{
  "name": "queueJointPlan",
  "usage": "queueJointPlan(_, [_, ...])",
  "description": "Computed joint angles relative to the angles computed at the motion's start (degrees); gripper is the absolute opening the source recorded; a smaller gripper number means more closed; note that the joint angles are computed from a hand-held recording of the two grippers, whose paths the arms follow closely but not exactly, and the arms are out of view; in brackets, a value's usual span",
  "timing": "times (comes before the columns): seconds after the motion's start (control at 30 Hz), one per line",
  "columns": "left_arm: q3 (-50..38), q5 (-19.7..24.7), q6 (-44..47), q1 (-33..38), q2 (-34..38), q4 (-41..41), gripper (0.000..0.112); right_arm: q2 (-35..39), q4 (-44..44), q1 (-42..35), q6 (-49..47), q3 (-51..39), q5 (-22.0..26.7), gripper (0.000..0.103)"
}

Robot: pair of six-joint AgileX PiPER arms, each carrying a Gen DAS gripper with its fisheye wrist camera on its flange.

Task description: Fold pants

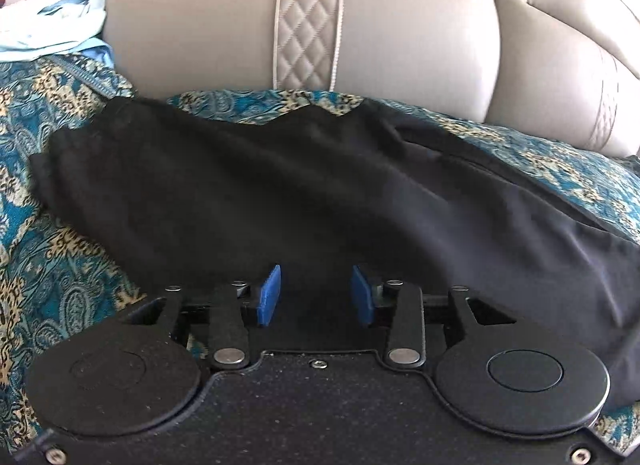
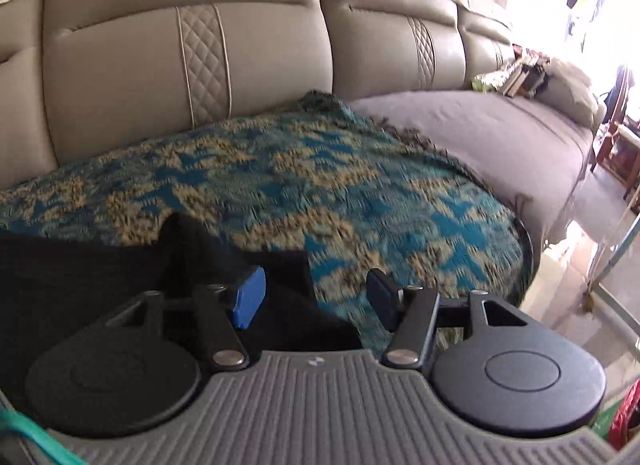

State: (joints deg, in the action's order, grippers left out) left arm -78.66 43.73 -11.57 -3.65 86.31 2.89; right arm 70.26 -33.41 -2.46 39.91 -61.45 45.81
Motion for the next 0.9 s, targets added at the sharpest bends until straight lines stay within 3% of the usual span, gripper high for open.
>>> queueJointPlan(0.2, [0.45, 0.36, 0.26, 1.18, -0.31, 0.78, 0.04, 0.61, 1.96, -0.25, -3.07, 3.36, -2.2, 0.074])
queueJointPlan(0.27, [0.7, 0.21, -0.79, 1.02, -0.42, 2.03, 0.04, 2.32, 2.73, 1.66, -4.82, 2.28, -5.08, 0.083])
queueJointPlan(0.33, [0.67, 0.11, -1.81, 0.9, -0.41, 3.5, 0.04, 5.48, -2.45, 5.75, -1.17, 0.61, -5.82, 0.089])
queueJointPlan(0.37, [0.59, 0.21, -2.11, 0.95, -0.5, 4.13, 0.04, 7.67, -4.08, 7.27, -0.43, -0.75, -5.64, 0.085])
queueJointPlan(0.4, [0.57, 0.19, -1.75, 1.37, -0.59, 4.25, 0.04, 10.22, -4.11, 7.99, -1.02, -2.8, -4.6, 0.08])
queueJointPlan(0.43, [0.6, 0.11, -0.78, 2.19, -0.75, 3.85, 0.04, 12.45, -4.39, 8.37, -0.62, -4.58, -3.17, 0.066])
queueJointPlan(0.47, [0.51, 0.08, 0.22, 3.23, -0.82, 3.34, 0.04, 15.3, -5.62, 8.41, 1.14, -7.03, -0.37, 0.059])
queueJointPlan(0.57, [0.2, -0.24, 2.51, 7.93, -1.04, 1.29, 0.046, 23.64, -8.84, 3.93, 9.9, -14.29, 7.44, 0.064])
queueJointPlan(0.63, [0.16, -0.91, 3.16, 11.98, -0.97, -0.24, 0.052, 24.79, -10.72, 2.34, 14.98, -16.42, 9.88, 0.064])
queueJointPlan(0.73, [-0.67, -1.38, 2.75, 18.7, 0.3, -2.39, 0.057, 27.57, -24.86, 9.94, 22.22, -19.14, 21.1, 0.064])
queueJointPlan(0.8, [-1.6, -1.17, 2.88, 23.11, 1.75, -5.05, 0.058, 26.8, -28.86, 14.41, 22.04, -19.06, 21.0, 0.067])
queueJointPlan(0.9, [-2.24, -2.39, 4.59, 28.88, 4.04, -10.53, 0.066, 25.42, -24.48, 19.47, 18.07, -22.72, 14.31, 0.07])
